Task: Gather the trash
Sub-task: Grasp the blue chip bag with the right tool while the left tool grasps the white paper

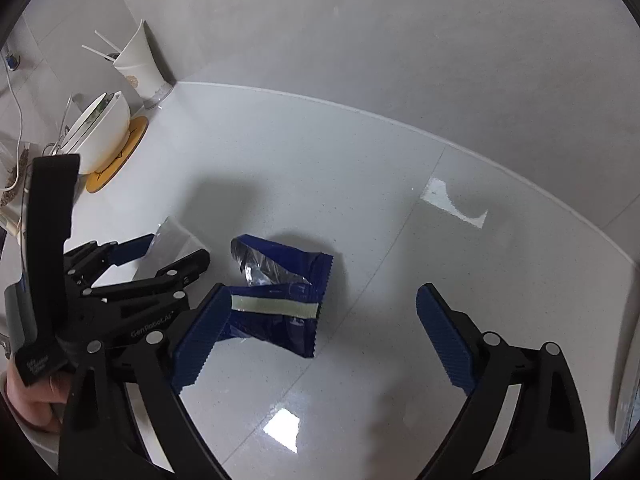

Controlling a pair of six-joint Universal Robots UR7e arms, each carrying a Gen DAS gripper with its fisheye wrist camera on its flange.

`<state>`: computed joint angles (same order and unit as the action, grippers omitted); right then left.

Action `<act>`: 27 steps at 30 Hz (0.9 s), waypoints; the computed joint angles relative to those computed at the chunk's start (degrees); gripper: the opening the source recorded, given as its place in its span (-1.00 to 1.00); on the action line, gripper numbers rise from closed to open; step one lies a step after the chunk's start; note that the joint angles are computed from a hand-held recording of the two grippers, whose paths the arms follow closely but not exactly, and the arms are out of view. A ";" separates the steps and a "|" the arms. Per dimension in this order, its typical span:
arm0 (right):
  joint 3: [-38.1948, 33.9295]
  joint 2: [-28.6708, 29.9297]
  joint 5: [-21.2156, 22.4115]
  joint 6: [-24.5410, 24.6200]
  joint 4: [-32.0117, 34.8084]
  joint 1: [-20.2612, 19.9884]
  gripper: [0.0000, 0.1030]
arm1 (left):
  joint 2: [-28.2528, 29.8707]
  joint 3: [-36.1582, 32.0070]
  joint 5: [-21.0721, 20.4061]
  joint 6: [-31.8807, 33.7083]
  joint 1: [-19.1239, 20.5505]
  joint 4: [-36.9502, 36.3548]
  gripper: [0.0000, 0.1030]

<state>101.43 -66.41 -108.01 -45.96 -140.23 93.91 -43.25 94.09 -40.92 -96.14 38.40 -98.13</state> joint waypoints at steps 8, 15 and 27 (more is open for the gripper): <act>-1.08 2.45 -2.99 1.74 3.44 1.14 0.32 | -1.52 0.29 -3.17 -2.67 -0.35 2.45 -0.81; -1.66 3.06 -3.96 4.84 7.00 1.02 -0.60 | -4.54 3.78 -2.74 -6.70 -3.34 2.17 -0.86; 1.99 -3.73 -0.91 4.03 5.08 0.14 -0.65 | -5.48 3.61 -2.57 -9.30 -8.36 4.52 -0.86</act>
<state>103.41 -70.14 -108.92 -41.94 -135.15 94.05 -48.73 97.70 -43.49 -105.44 30.04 -93.61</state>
